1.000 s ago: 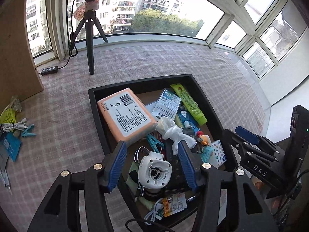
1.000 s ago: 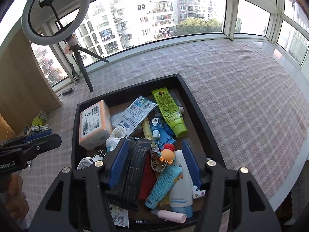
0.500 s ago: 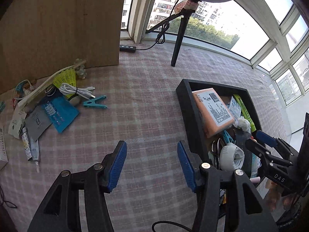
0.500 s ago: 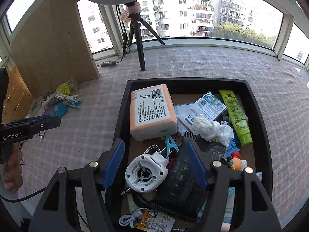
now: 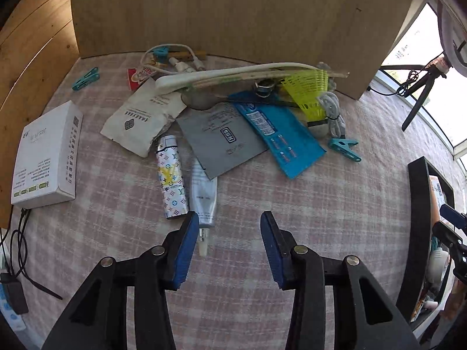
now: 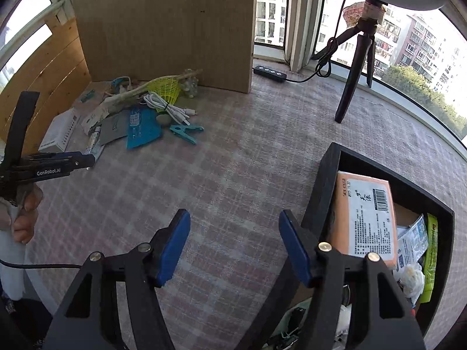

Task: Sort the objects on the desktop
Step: 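Move both grippers back over the table, then grasp the patterned lighter with the left gripper while the right grasps the blue clothespin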

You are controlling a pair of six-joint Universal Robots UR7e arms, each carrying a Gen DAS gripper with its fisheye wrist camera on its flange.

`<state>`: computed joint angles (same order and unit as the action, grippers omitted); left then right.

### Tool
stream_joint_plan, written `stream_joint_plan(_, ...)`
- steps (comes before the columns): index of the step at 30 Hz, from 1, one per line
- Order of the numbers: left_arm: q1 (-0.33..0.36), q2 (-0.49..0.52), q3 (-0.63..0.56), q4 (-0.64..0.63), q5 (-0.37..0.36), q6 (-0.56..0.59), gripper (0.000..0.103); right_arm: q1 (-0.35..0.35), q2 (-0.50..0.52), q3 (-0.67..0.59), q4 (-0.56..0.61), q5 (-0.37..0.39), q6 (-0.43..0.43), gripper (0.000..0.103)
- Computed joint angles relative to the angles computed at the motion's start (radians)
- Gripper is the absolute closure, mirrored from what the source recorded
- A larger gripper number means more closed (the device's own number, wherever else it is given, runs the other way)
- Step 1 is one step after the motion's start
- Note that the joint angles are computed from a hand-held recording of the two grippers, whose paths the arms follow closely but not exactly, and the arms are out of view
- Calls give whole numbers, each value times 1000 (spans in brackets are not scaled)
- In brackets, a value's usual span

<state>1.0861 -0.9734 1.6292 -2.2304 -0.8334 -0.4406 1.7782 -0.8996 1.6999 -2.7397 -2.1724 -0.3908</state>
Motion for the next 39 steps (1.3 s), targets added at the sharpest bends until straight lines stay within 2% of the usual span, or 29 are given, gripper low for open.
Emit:
stream_joint_plan(1, 14, -5, -3, 6, 8, -22, 63, 1, 17, -21, 15, 4, 0, 51)
stream_joint_plan(3, 40, -6, -25, 19, 16, -48, 63, 3, 48, -63, 44, 14, 0, 53)
stream_joint_plan(8, 81, 10, -72, 43, 4, -64, 64, 2, 126, -155, 90, 60, -29, 54)
stream_joint_plan(16, 101, 44, -108, 48, -3, -64, 64, 6, 238, -279, 150, 60, -109, 59)
stream_joint_plan(20, 98, 58, -114, 40, 23, -38, 64, 0, 283, -338, 170, 45, -121, 62)
stream_joint_plan(23, 96, 61, -115, 43, 38, -28, 67, -12, 302, -371, 204, 66, -103, 68)
stream_joint_plan(27, 92, 57, -103, 46, 65, -9, 75, -16, 322, -389, 215, 58, -112, 69)
stream_joint_plan(35, 90, 64, -111, 46, 82, 18, 79, -14, 343, -408, 216, 65, -132, 72)
stream_joint_plan(37, 91, 59, -108, 46, 82, 16, 81, -16, 349, -421, 240, 65, -119, 81)
stream_joint_plan(39, 93, 57, -108, 41, 74, 12, 81, -17, 354, -427, 254, 60, -107, 85)
